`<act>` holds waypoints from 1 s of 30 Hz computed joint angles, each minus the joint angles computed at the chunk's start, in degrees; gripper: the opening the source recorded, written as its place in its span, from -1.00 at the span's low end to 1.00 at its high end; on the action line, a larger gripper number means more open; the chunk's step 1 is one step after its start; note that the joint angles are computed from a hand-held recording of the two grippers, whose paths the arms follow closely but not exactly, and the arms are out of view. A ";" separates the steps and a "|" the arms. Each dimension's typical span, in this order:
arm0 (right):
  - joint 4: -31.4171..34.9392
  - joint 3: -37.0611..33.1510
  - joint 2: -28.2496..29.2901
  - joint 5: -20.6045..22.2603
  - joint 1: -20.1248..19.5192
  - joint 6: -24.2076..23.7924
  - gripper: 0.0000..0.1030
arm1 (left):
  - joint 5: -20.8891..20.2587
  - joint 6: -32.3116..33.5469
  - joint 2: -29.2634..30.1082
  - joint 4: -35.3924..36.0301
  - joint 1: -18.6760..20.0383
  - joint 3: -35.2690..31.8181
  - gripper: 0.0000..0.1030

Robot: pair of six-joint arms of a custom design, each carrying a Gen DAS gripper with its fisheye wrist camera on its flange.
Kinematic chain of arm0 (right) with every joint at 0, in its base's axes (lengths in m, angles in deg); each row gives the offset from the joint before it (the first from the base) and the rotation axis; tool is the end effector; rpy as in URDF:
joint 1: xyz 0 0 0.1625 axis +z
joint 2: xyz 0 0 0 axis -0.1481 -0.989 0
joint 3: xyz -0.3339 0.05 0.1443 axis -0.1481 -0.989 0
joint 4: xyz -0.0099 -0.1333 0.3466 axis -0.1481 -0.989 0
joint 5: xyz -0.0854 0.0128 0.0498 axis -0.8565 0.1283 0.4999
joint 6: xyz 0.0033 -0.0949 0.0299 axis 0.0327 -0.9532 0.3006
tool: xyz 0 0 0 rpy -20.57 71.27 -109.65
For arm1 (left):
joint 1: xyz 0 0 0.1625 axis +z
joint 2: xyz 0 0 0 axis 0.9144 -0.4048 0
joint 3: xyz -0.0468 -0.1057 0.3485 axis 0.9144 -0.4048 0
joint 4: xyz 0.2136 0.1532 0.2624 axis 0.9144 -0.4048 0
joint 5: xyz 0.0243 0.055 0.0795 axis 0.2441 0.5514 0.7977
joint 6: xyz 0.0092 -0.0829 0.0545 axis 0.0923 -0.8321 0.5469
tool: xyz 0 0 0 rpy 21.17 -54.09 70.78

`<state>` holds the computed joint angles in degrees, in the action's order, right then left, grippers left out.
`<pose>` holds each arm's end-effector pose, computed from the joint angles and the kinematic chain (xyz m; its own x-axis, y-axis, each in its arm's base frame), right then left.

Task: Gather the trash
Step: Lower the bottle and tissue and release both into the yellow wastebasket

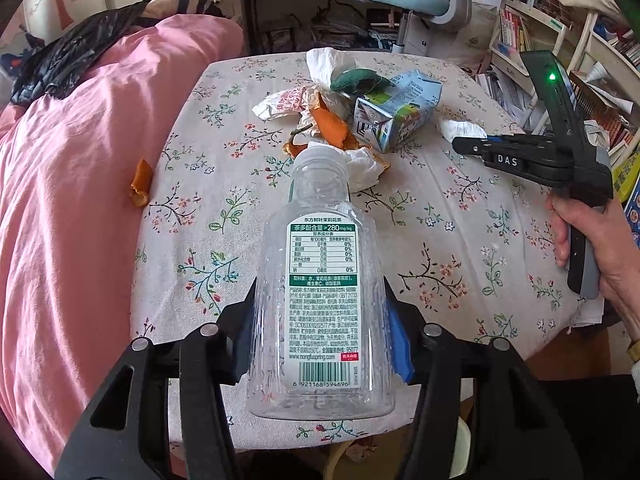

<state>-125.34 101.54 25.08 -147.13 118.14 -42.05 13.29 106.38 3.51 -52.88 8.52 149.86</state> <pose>0.3302 -0.7069 -0.0707 -0.7253 -0.2425 0.6443 -0.5333 0.7898 -0.3031 0.0340 -0.6119 0.3449 -0.7054 0.2308 -0.6702 0.4993 0.8329 -0.2388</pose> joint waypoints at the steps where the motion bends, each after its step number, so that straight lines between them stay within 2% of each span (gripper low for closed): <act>1: -0.75 2.49 -1.40 0.76 -0.02 0.64 -0.80 | -0.11 -0.20 -0.41 -0.44 -0.03 0.42 0.00; 5: -5.21 12.68 -6.70 3.34 1.17 1.64 -0.80 | -1.46 -2.15 -3.06 -1.56 0.16 2.37 0.00; 9: -8.54 19.47 -10.54 7.18 2.86 2.65 -0.80 | -3.19 -3.52 -6.97 -4.35 0.26 5.52 0.00; 12: -11.04 24.15 -12.98 10.07 4.25 3.60 -0.80 | -6.51 -4.79 -10.56 -6.14 0.81 8.36 0.00; 16: -14.28 32.05 -15.99 13.55 6.49 5.18 -0.80 | -8.08 -3.69 -14.97 -10.45 0.25 13.80 0.00; 21: -12.85 40.66 -17.70 14.90 8.87 6.78 -0.80 | -8.00 -4.94 -18.86 -11.51 -0.15 18.28 0.00; 25: -6.74 45.62 -17.45 15.81 9.93 9.87 -0.78 | -7.84 -5.59 -21.97 -11.42 -0.62 21.65 0.00; 27: -4.18 47.21 -16.90 15.58 10.43 11.68 -0.74 | -7.83 -5.62 -23.51 -11.12 -0.94 23.42 0.00; 29: -3.10 48.69 -16.68 15.17 10.67 13.61 -0.54 | -7.38 -5.26 -24.85 -10.90 -1.49 25.21 0.00; 30: -3.68 49.80 -16.71 14.31 10.88 14.73 -0.33 | -7.29 -5.10 -25.41 -10.49 -1.74 25.90 0.01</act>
<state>-129.02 151.34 8.37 -132.82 129.02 -27.33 6.00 101.28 -21.89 -63.37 6.78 175.76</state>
